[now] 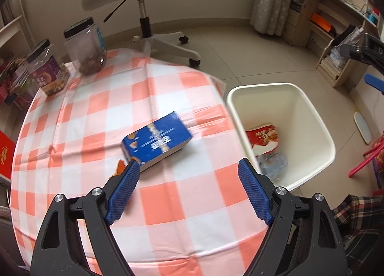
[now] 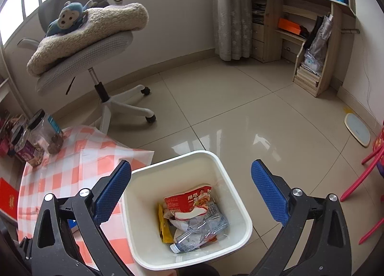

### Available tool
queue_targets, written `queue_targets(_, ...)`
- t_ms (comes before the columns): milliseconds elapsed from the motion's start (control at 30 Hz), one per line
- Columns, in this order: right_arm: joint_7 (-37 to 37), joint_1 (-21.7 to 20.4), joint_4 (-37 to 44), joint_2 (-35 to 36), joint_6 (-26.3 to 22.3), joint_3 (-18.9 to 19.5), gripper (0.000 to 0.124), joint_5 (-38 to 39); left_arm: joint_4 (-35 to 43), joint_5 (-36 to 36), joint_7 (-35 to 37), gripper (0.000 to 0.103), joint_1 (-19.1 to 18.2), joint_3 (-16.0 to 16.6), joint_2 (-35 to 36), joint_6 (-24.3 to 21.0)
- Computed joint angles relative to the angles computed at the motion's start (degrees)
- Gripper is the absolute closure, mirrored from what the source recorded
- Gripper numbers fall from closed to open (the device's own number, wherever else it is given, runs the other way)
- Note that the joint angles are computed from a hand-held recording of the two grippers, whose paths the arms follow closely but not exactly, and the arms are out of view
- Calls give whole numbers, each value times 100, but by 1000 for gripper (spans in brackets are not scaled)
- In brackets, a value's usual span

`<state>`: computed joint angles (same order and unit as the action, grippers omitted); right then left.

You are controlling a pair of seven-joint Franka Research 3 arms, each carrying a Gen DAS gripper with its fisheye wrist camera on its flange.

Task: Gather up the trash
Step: 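Grasp the blue biscuit box with the right gripper while the left gripper grasps the other orange peel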

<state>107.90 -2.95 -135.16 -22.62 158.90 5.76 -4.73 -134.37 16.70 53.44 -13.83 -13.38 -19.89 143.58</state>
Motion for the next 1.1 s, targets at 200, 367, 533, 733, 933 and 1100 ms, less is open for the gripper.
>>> queue_targets(200,-415,340,221,237,-330,93,28,-104,-206,-364,609,21,116,354,-20,-580)
queue_targets(367,-839,741,441,520,-644,64,28,-41,-454,-792,1107,21,202,553,70,-494)
queue_targets(533,-1533,1229,760,886,-969,-62,28,441,-665,-1218,1588,41,229,698,82,-339)
queue_targets(733,-3308,1809,930,1345,-603,-119,28,925,-992,-1723,2344,81,214,970,-206,27)
queue_targets(933,-5467,2195,1038,1642,-762,-21,28,1001,-1164,-2208,2754,82,381,1215,-626,-39)
queue_targets(1100,-6163,2347,1304,1994,-977,136,28,654,-1369,-2509,2815,82,543,1412,-1065,-102)
